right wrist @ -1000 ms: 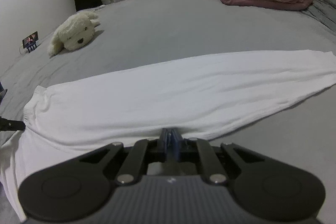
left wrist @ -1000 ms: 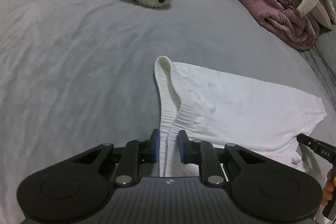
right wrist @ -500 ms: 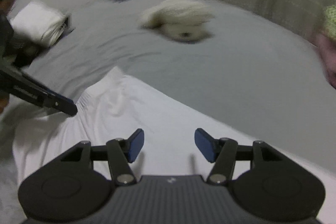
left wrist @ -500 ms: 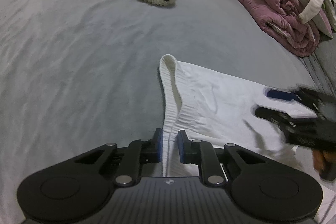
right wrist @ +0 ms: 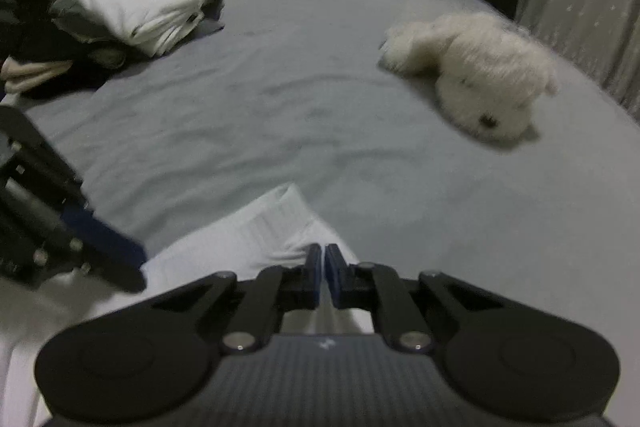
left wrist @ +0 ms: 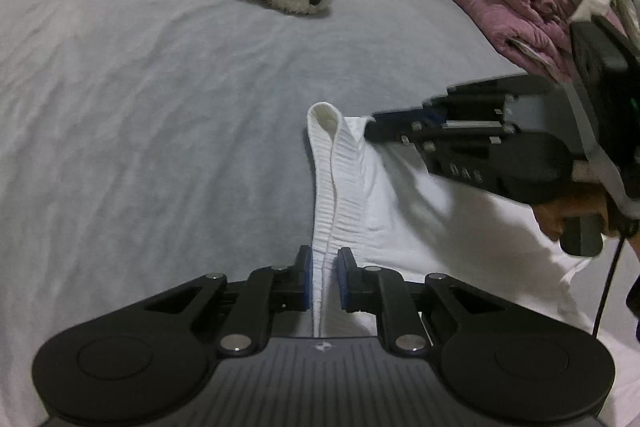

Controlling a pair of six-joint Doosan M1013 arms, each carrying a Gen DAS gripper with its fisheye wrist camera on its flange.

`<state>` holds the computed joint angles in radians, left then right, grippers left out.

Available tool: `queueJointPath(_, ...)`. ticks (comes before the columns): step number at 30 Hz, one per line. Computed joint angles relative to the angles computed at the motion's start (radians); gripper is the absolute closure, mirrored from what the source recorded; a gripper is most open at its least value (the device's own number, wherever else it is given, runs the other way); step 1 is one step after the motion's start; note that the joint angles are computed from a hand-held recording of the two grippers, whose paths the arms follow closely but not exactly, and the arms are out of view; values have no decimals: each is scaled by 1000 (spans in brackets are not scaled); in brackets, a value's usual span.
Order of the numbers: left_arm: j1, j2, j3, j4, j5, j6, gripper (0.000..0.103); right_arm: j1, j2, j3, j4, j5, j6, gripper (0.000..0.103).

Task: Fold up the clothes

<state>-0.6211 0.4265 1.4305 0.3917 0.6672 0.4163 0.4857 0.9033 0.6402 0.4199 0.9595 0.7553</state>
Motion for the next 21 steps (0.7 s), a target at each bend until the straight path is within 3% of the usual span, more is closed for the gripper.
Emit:
queueJointPath(5,-2,0,-3,5,9,6,89,10,-11,41,-19,-89,1,98)
queueJointPath(8,-1,-1,-1,0,7,7,89,14,-7,33,-50,-73,15,96)
queueJointPath(10,1,-1,-2,-8,6,10,89,20,-7,27,-75,-64,-6,83)
queueJointPath(11,3,0,-3,-11,6,11,89,21,-8,23,-74,-62,-18,57)
queueJointPath(12,3,0,-3,-13,7,11,89,22,-9,19,-73,-59,-30,39)
queueJointPath(13,3,0,-4,-16,8,11,89,19,-9,14,-41,-53,-61,36)
queueJointPath(16,3,1,-7,-20,13,18,89,17,19,-53,0,16,-96,36)
queueJointPath(19,4,0,-4,-26,9,29,89,27,92,-196,-46,165,-86,56)
queueJointPath(20,5,-1,-3,-28,7,31,89,26,114,-237,-35,206,-84,72)
queueJointPath(21,6,-1,-2,-32,5,34,89,25,134,-276,-16,243,-82,75)
